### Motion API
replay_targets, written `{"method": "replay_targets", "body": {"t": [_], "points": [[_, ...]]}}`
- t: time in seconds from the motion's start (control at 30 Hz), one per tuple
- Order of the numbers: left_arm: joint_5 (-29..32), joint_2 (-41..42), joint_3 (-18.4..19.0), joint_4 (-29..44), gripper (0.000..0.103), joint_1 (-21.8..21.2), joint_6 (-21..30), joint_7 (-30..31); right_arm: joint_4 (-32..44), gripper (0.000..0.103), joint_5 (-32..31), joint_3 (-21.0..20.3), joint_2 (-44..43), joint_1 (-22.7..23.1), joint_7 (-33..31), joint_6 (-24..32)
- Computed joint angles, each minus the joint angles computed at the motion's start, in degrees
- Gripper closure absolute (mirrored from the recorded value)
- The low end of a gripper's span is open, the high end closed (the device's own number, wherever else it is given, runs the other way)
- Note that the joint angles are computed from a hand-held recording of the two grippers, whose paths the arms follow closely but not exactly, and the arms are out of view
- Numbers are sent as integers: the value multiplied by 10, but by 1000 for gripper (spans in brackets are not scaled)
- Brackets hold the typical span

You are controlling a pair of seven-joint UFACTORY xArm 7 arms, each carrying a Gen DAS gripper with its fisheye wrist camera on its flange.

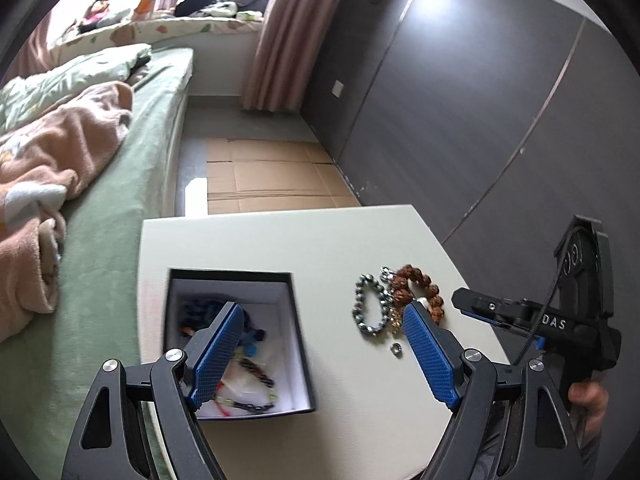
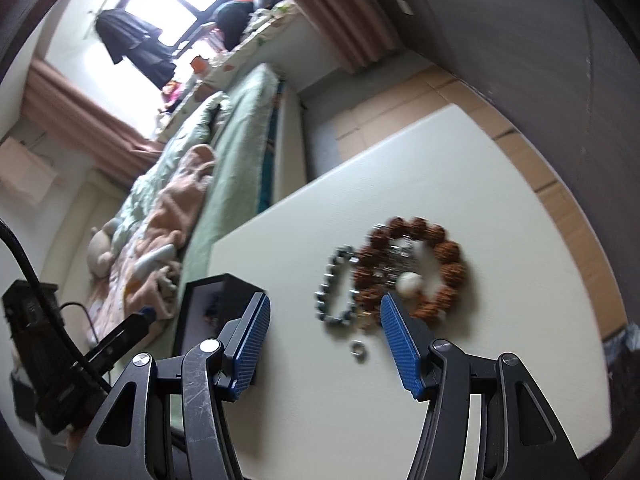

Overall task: Organize jewelry
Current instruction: 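Grasp the small silver ring beside the bracelets with the left tool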

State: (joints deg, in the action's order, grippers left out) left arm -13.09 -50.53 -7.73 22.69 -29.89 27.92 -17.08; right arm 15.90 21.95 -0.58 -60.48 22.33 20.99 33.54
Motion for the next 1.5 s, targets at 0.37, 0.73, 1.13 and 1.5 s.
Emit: {"method": "replay_targets", "body": {"t": [0.37,0.73,1.13,1.5], "points": [[17,106,-56,52,40,-29,-3,-30,-17,45,-14,-32,-42,-73,7,109],[62,216,-93,94,65,-44,0,-39,-22,45,-12,-56,-77,-126,-20,165],[139,289,-123,118,75,-23,8,-86,-24,45,16,-74,-85,-147,-52,186],[219,323,-136,133,83,-6,-23,-134,-24,45,29,-71,-77,-153,-63,191]]}}
